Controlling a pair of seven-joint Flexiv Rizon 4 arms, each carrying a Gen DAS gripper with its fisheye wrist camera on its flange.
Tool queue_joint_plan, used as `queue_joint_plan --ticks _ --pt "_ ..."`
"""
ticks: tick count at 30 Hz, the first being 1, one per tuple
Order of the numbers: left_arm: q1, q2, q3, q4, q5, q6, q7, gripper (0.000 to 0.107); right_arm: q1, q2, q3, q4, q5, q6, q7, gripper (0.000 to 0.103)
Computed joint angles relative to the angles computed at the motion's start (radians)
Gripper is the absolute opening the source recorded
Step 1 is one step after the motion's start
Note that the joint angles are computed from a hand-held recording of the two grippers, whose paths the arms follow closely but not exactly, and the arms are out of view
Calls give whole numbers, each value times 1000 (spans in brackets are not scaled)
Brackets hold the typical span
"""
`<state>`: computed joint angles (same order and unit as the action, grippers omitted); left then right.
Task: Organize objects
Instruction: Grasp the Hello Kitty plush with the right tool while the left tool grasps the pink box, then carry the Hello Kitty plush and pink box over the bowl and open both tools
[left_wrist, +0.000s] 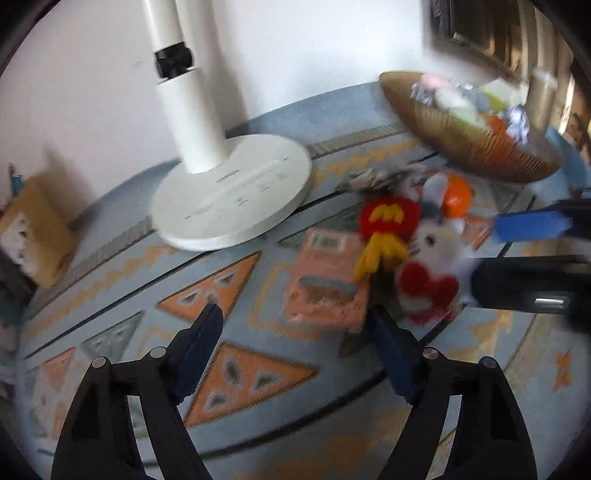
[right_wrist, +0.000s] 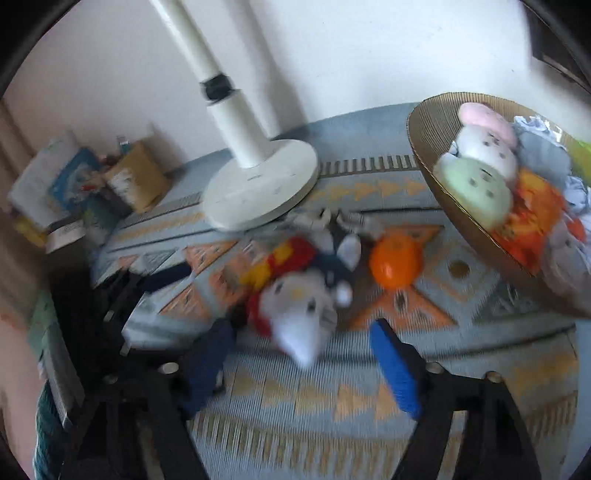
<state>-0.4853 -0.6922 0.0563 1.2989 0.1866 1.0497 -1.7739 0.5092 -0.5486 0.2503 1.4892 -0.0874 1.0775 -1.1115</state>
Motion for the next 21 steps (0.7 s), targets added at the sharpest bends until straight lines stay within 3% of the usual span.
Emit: queue_joint_plan --ticks 3,4,5,7,11,14,15,18,21 --pt "8 -24 -21 -31 -25 -2 25 76 -26 -77 38 -87 110 -19 0 77" --pt "10 -28 -24 -34 -32 6 23 52 4 -71 -5 -61 69 43 20 73" --pt "26 -28 -48 -24 -56 21 38 38 21 -71 -26 -52 27 40 39 65" --pt "7 -25 -25 -25 -60 15 7 38 6 -60 -9 -23 21 78 17 56" --pt "-15 40 -3 65 -42 32 -54 38 -82 0 87 47 95 101 -94 55" --pt "-53 157 43 211 10 54 -168 38 -231 59 269 100 247 60 -409 55" --pt "-57 191 48 253 22 49 -206 38 -255 86 296 128 265 36 -488 56" --pt "-110 292 94 360 111 9 -399 38 -235 186 273 264 224 37 -638 56" --pt "-111 344 86 426 171 21 -485 38 -208 217 234 302 208 -12 -708 64"
